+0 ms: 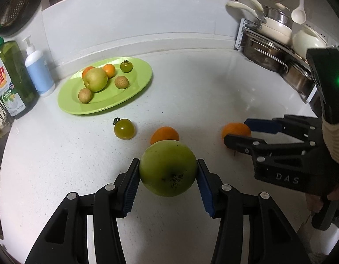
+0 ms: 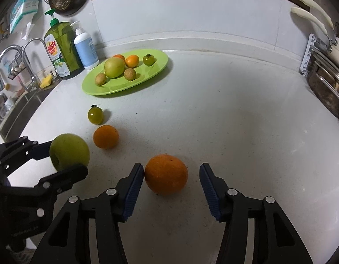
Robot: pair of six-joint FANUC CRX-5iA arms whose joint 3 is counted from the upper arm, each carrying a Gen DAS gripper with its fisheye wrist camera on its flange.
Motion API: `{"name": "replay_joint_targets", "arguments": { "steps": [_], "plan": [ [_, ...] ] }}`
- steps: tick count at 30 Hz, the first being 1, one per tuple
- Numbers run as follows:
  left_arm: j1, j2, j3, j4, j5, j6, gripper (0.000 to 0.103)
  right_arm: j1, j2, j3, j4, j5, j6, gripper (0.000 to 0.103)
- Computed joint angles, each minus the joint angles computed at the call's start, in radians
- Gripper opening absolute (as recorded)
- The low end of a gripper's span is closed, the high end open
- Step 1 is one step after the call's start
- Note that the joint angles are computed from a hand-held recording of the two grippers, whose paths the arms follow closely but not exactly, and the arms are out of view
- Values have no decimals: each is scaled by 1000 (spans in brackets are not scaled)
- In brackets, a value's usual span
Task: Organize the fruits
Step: 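Grasp the green apple with the left tool while the right tool grasps an orange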
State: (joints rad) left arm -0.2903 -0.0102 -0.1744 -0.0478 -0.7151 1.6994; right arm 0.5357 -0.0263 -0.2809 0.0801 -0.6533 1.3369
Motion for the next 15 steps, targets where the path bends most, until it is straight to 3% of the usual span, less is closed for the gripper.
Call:
{"name": "replay_joint_targets", "arguments": {
  "steps": [3, 15],
  "plan": [
    [4, 4, 5, -2, 1, 8, 49, -4, 6, 11, -29, -8, 21, 43],
    [21, -22, -21, 45, 28, -40, 49, 7, -7, -2, -1, 4, -7, 43]
  ]
}}
